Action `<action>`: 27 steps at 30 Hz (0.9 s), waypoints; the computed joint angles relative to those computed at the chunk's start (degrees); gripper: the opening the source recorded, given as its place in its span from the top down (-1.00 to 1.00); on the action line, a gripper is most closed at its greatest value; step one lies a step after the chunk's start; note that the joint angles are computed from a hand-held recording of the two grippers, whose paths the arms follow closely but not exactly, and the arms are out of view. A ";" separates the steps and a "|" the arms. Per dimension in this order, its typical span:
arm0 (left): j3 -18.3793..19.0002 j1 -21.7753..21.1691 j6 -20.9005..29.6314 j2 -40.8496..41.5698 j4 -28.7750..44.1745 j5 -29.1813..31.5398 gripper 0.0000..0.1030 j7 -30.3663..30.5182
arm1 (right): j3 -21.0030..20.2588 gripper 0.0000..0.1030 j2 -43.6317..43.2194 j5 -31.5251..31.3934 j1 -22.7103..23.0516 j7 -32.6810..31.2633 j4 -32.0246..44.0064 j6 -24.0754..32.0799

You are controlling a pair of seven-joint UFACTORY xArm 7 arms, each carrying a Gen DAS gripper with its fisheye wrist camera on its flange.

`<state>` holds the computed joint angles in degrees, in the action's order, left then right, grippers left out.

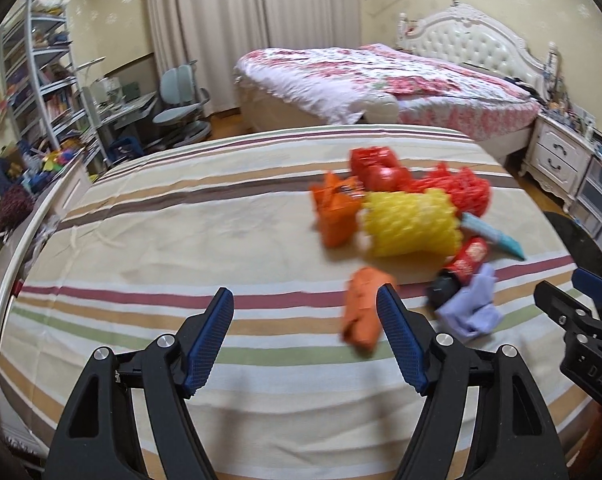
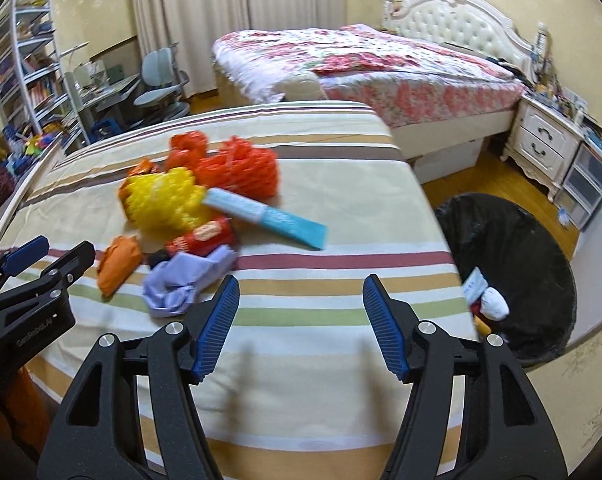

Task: Collect trash
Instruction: 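Move both tools back from the bin to the pile on the bed, then lower the right tool onto the lavender cloth and close on it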

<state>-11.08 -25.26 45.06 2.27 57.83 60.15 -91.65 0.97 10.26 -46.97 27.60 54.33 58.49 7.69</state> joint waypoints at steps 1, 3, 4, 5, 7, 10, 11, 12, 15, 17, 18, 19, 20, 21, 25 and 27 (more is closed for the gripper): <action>0.17 0.16 0.56 -0.71 -0.87 -0.17 -0.39 -0.34 | 0.34 -0.25 0.07 -0.03 0.34 -0.20 0.09 0.13; 0.25 0.74 1.17 -2.08 -2.55 -0.48 -0.40 -1.10 | 1.28 -0.29 0.71 0.49 1.06 -1.42 1.09 0.70; 0.31 1.19 1.09 -2.88 -3.58 -0.75 -0.40 -1.54 | 1.42 -0.31 0.96 0.52 1.53 -1.73 1.48 0.88; 0.35 1.72 0.73 -3.57 -4.49 -1.01 -0.40 -1.93 | 1.64 -0.34 1.44 0.65 2.05 -2.20 2.18 1.14; 0.18 2.66 0.31 -4.91 -6.19 -1.65 -0.40 -2.56 | 1.90 -0.35 2.35 1.04 3.20 -3.05 3.37 1.69; -0.19 4.08 -0.68 -6.15 -7.92 -2.02 -0.41 -2.95 | 1.83 -0.36 4.39 1.50 5.17 -3.97 5.70 3.29; -0.42 4.40 -0.88 -6.25 -8.13 -2.09 -0.41 -3.13 | 1.57 -0.36 5.15 1.47 5.87 -4.07 6.57 4.09; -0.60 4.67 -1.15 -6.40 -8.38 -2.19 -0.41 -3.24 | 0.95 -0.36 5.67 0.75 6.87 -3.37 7.13 4.98; -0.94 5.26 -2.17 -6.24 -8.70 -2.14 -0.41 -3.52 | 0.12 -0.36 6.42 -0.53 8.04 -2.18 7.93 7.40; -1.08 5.43 -2.70 -6.10 -8.90 -2.05 -0.41 -3.50 | 0.45 -0.35 6.00 0.28 7.35 -2.57 7.07 7.67; -1.13 5.48 -2.76 -5.88 -8.75 -1.95 -0.41 -3.47 | 0.45 -0.36 5.57 0.39 7.06 -2.46 6.43 7.60; -1.18 5.47 -2.81 -5.78 -8.70 -1.89 -0.41 -3.44 | 0.38 -0.36 5.16 0.32 6.81 -2.25 5.90 7.68; -1.24 5.41 -2.82 -5.70 -8.60 -1.91 -0.41 -3.45 | 0.29 -0.36 4.81 0.16 6.52 -1.95 5.45 7.85; -1.19 5.42 -3.01 -5.71 -8.59 -1.93 -0.41 -3.45 | 0.27 -0.36 4.46 0.08 6.16 -1.61 5.01 7.96; -1.11 5.44 -4.12 -5.37 -8.26 -2.09 -0.41 -3.45 | 0.47 -0.36 3.31 -0.46 4.56 -0.31 3.59 8.20; -1.18 5.23 -4.25 -4.90 -7.77 -2.15 -0.42 -3.29 | 1.00 -0.36 2.95 0.49 3.40 -0.75 3.01 8.05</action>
